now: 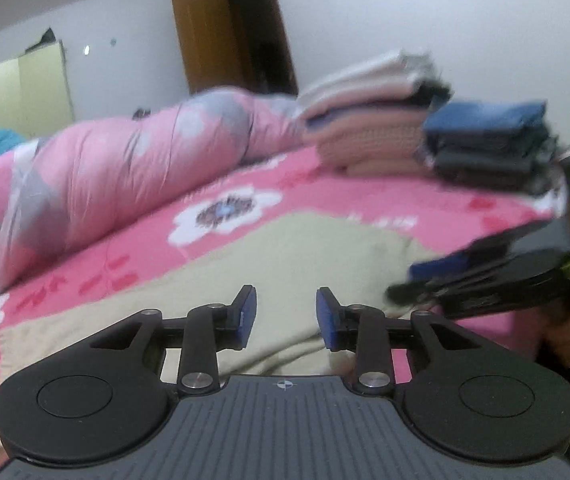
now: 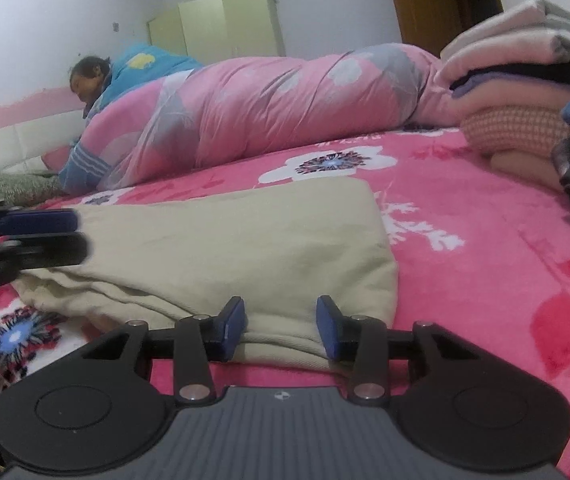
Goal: Fold clothes
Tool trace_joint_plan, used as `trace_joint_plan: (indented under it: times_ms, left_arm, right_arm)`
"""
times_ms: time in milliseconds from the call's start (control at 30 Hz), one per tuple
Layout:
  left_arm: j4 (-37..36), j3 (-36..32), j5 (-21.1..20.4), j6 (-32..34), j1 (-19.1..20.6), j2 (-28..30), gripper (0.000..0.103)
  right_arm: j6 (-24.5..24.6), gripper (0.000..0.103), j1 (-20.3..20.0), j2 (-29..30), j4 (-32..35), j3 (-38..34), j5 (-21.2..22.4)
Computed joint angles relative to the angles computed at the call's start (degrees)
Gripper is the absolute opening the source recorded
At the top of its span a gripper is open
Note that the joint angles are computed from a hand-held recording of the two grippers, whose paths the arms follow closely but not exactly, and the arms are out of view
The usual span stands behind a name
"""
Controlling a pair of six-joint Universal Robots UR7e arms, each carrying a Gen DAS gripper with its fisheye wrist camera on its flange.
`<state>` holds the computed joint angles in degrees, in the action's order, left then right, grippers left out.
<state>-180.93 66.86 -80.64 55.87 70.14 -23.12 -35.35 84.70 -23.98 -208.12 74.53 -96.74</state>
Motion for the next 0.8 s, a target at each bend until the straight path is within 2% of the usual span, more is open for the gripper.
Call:
trace_joint_plan:
  times_ms: [67, 133, 200, 233, 367, 433, 500, 600, 633, 733, 800]
  left_arm:
    - [4.91, -2.70, 4.73, -0.55, 0.10, 1.59, 0.033]
    - [4.68, -3.30, 3.79, -1.80, 0.80, 2.18, 0.033]
    - [4.88, -3.21, 3.01, -3.43, 1.04, 1.91, 0.033]
    - [5.69, -3.41, 2.95, -4.64, 1.08, 1.75, 0.034]
    - [7.63, -4.44, 2.44, -8.98, 1.36, 1.77, 0.035]
    - [8.77, -4.41, 2.58, -11.37, 1.33, 1.15, 0.036]
    - [10.33, -3.84, 2.79, -14.27, 1.28, -0.08, 0.038]
    - [11.92, -3.04, 2.96, -20.93, 1.25, -2.54, 0.051]
    - [11.31, -3.00, 3.31, -22.34, 1.25, -2.99, 0.057]
    - [8.06, -5.57, 6.95, -25.15, 1.22, -2.02, 0.068]
    - [11.19, -9.84, 13.73, -27.60, 1.02, 0.02, 0.068]
  right_arm:
    - [-1.35, 0.042, 0.23, -0.05, -0.50, 0.35, -0.73]
    - [-3.03, 0.042, 0.68, -0.25, -0.47, 0.62, -2.11]
    - [-3.56, 0.042, 2.39, -0.60, 0.91, 0.03, -6.59]
    - [-3.37, 0.043, 3.08, -0.58, 0.43, -0.20, -7.49]
    - [-4.55, 0.043, 4.19, -0.13, -3.01, -0.68, -1.38]
    - [-7.25, 0.043, 4.62, 1.47, -0.74, -2.92, -2.85]
    - [-9.85, 0.043, 4.20, 3.98, 2.49, -5.60, -6.87]
    - [-9.05, 0.043, 2.49, 4.82, -1.89, -4.14, -3.27]
    - [-8.53, 0.043, 2.76, 4.64, -1.11, -4.32, -4.04]
    - [-9.42, 0.044, 3.03, 4.74, -0.54, -4.84, -4.77]
    - [-8.70, 0.044, 3.31, 4.37, 0.33, -4.90, -5.53]
